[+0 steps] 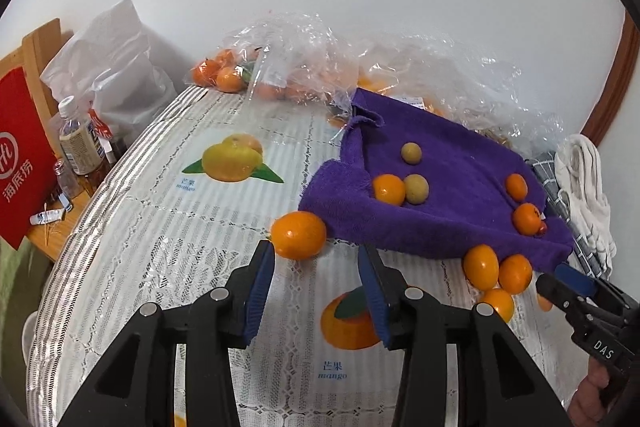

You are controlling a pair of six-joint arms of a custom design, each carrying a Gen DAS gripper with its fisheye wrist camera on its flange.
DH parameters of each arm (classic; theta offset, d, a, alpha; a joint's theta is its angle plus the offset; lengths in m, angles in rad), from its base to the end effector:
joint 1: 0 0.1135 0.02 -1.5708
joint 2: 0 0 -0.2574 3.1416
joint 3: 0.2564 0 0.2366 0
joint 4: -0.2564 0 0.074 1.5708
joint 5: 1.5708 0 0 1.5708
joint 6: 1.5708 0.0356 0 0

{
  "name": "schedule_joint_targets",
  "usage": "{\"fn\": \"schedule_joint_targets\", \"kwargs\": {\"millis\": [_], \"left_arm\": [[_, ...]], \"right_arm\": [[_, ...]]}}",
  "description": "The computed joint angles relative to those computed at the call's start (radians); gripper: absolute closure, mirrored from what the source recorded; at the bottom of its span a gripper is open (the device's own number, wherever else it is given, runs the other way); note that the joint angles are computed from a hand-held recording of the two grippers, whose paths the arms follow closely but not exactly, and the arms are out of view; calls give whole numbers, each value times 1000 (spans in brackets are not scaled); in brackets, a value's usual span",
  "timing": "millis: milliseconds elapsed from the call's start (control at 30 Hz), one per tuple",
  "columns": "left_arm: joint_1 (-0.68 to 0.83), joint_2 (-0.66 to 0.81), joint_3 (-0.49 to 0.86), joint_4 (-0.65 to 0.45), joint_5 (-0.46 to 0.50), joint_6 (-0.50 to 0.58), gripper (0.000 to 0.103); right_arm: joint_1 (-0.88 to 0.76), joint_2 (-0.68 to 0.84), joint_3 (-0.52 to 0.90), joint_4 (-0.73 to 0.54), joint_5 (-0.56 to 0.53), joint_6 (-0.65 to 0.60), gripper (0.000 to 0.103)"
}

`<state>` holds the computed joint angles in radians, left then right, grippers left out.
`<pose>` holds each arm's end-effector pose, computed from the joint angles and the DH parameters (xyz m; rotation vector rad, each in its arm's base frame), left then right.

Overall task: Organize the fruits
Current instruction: 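Withdraw both tools from the towel toward the loose fruits, then close the right gripper around another large orange on the sheet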

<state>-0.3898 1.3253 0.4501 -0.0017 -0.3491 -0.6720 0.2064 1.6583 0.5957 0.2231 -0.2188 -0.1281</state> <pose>0.2071 -0.0719 0.1433 -0.4838 2.3296 -0.0736 0.2714 0.0647 0.1182 -0.4997 2.3529 0.2998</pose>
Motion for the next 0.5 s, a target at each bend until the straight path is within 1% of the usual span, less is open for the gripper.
{"fn": "schedule_joint_targets", "kwargs": {"millis": [133,333,367,400,433,467,500], "left_arm": [[9,4,-1,4,7,-2,62],[-1,33,14,-1,9,5,62],[-7,41,19,-2,6,7,62],[-11,44,22,-4,4,8,62],[-17,50,26,-6,3,8,62],[-21,58,31,-8,6,10,62],[-21,62,33,-10,10,11,62]], "right_arm": [[16,72,79,-68,-11,9,48],[49,179,148,-85,33,-10,48],[52,195,154,-81,35,-5,50],[52,195,144,-54,38,5,50],[53,198,145,-50,43,5,54],[53,205,145,-45,43,4,60],[55,206,137,-30,50,8,61]]}}
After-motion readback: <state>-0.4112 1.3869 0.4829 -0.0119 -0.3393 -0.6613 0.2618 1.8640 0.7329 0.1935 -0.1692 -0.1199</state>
